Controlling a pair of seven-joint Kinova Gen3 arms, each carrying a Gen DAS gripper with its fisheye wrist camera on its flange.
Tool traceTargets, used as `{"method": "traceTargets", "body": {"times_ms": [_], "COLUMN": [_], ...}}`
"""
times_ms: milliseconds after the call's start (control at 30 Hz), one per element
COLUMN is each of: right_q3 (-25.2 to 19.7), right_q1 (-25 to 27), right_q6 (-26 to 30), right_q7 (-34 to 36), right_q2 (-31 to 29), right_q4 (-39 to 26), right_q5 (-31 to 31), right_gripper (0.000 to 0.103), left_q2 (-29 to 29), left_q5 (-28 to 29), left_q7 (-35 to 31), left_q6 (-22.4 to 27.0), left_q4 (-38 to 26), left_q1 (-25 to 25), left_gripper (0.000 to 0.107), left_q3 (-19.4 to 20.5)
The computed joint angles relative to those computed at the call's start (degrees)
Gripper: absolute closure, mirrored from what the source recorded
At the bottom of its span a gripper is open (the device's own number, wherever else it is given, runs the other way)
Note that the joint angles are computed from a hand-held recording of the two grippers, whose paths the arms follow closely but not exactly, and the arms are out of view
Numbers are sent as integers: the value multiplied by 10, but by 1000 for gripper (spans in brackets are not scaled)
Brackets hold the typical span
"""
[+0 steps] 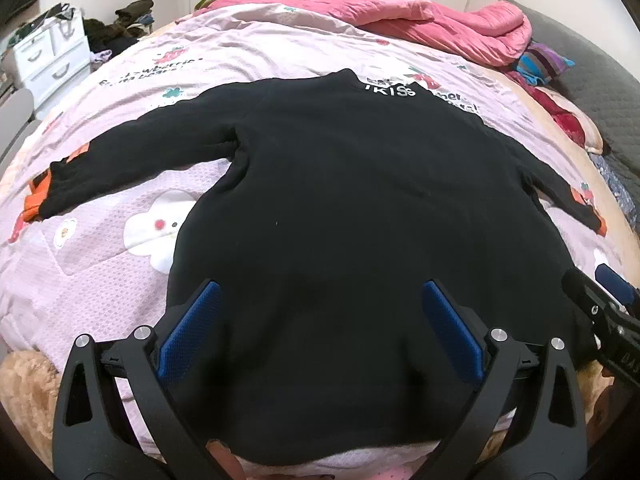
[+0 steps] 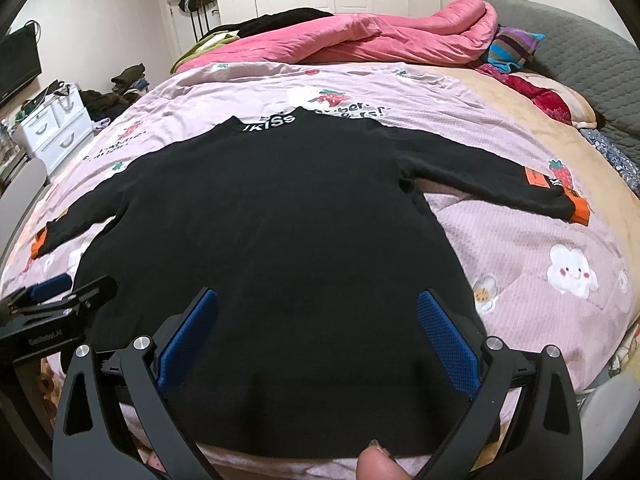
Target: Fold small clothes
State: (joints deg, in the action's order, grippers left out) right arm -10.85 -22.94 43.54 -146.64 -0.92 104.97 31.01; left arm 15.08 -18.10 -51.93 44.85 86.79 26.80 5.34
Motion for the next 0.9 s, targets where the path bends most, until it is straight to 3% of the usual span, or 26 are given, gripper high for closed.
{"method": "traceTargets", "body": {"times_ms": [533, 900], "right_q3": [41, 66], "right_q1": [12, 5], "right_q6": [8, 11], "right_q7": [104, 129], "right_q2": [58, 99], "right_q4": [-122, -208], "right_q5": [-55, -62], "right_gripper": [4, 4], "left_q2": [65, 115], "left_q5": [30, 44], "left_q7": [-53, -89], "left_q6": [50, 97], "left_q4": [-123, -228], "left_q1": [-9, -13], "left_gripper": [13, 13], "left_q3": [-11, -25]}}
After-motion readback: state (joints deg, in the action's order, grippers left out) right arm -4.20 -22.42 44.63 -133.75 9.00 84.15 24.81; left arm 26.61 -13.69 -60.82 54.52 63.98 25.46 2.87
